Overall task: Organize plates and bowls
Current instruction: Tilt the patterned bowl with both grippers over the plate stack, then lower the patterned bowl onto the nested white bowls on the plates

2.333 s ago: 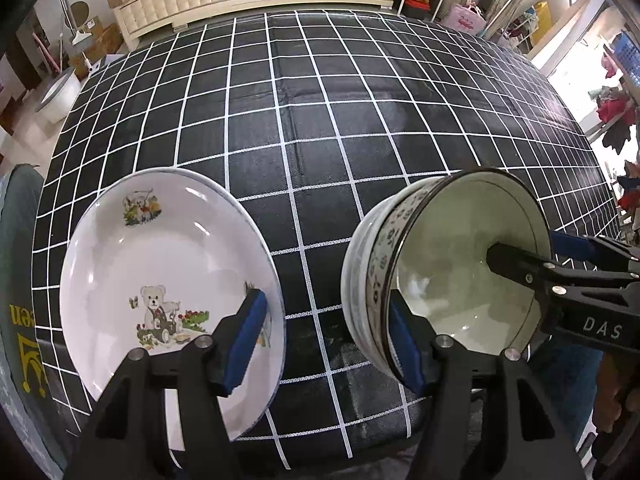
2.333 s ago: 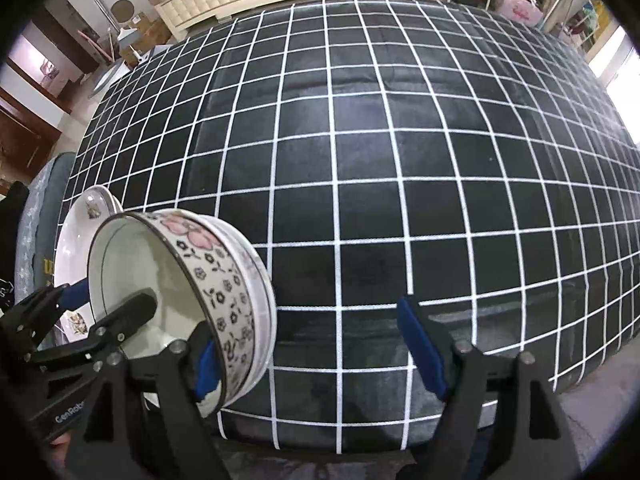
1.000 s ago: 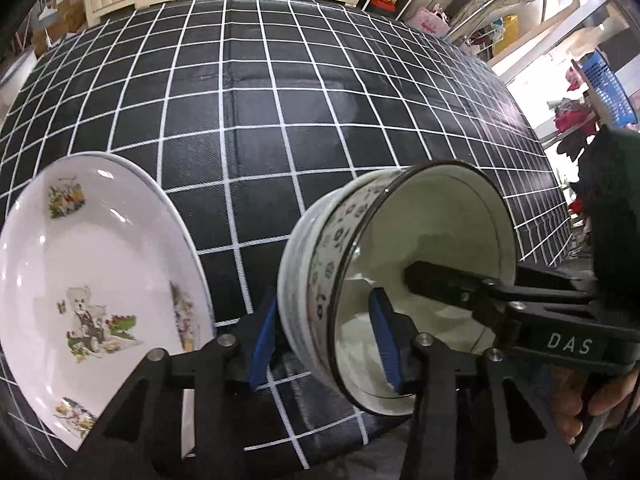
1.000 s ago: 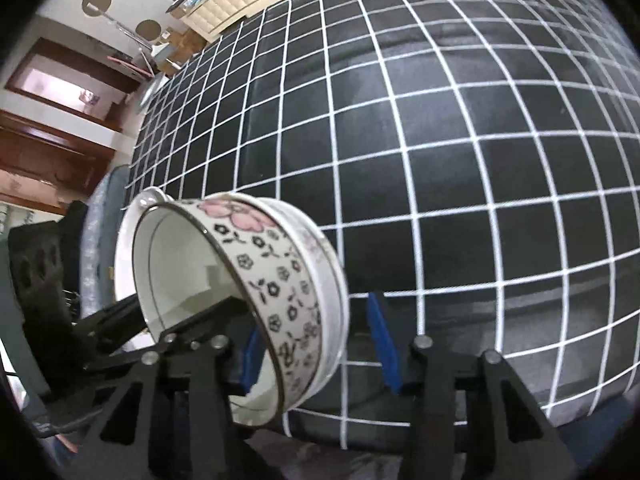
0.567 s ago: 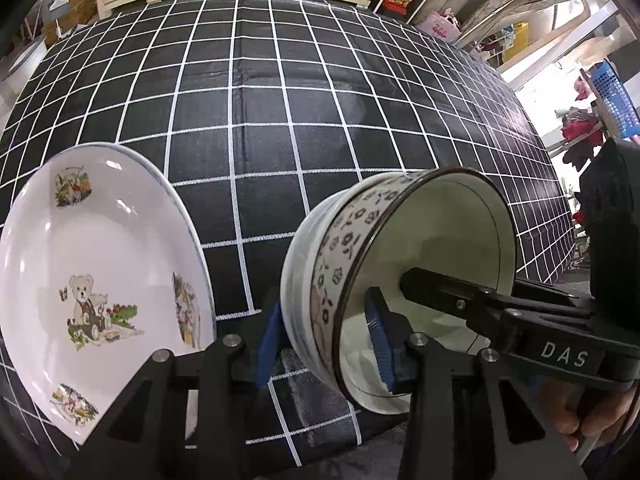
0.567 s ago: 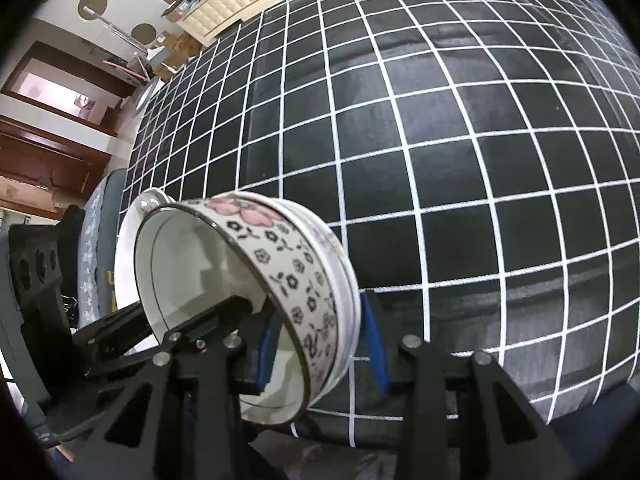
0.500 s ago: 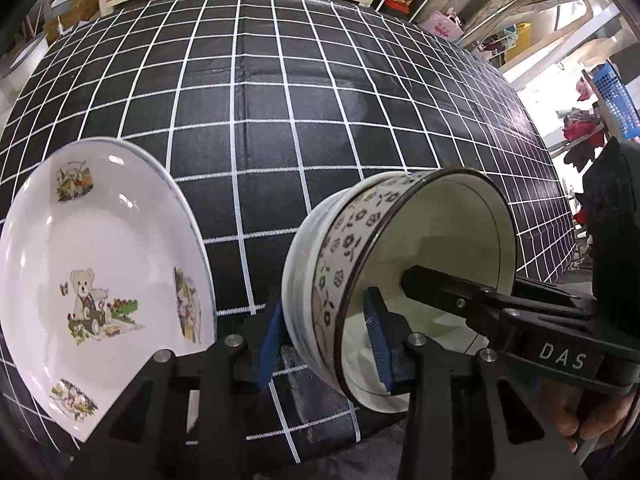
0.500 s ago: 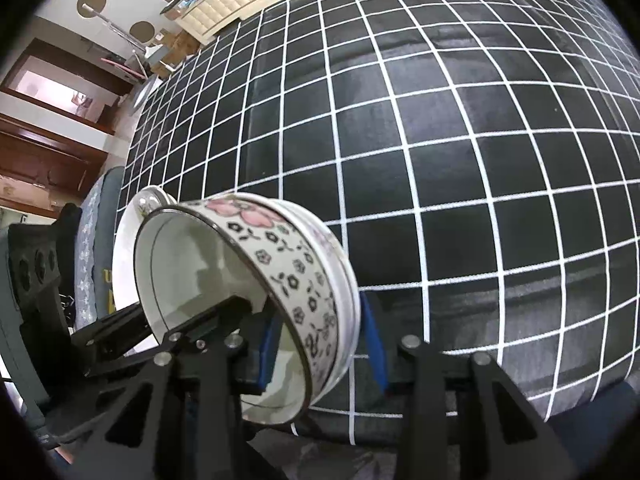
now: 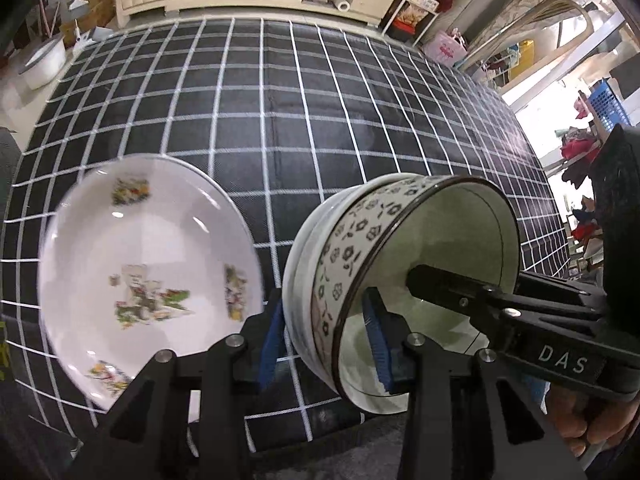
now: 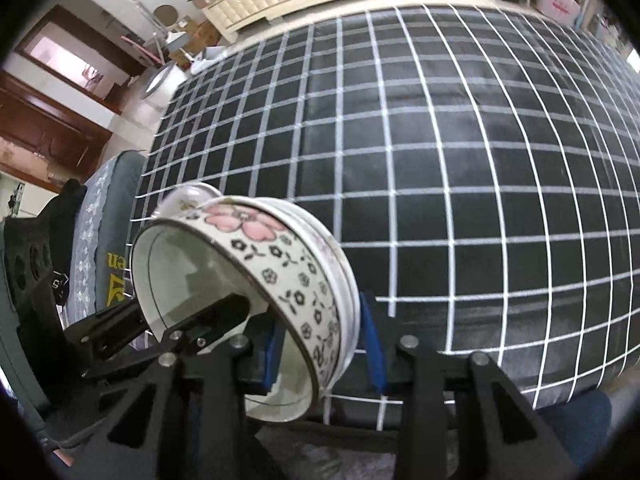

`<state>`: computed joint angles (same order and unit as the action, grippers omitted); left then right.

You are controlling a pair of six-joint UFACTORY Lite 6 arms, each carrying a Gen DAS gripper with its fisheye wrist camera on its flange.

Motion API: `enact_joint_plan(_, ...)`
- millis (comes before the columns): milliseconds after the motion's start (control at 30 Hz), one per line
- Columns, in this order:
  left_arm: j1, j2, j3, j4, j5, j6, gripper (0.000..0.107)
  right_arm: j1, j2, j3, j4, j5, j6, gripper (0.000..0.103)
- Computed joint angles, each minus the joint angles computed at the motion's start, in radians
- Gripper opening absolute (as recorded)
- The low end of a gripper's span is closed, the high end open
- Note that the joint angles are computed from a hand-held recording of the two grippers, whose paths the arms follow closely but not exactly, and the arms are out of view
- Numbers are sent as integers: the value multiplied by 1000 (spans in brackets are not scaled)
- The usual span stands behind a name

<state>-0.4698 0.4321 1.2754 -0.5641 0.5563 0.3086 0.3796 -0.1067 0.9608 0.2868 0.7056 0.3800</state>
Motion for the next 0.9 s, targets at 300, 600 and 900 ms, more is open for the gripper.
enact_joint_plan(300, 146, -120, -11, 93, 68, -34, 37, 126, 230, 302, -37, 34, 49, 40)
enact_joint_plan(600, 277, -134, -31, 135, 93, 0, 37, 191, 434, 494, -16, 45, 38, 39)
enact_joint_plan(900, 330, -75, -66, 112, 69, 39, 37, 214, 571, 584, 24, 58, 15, 39)
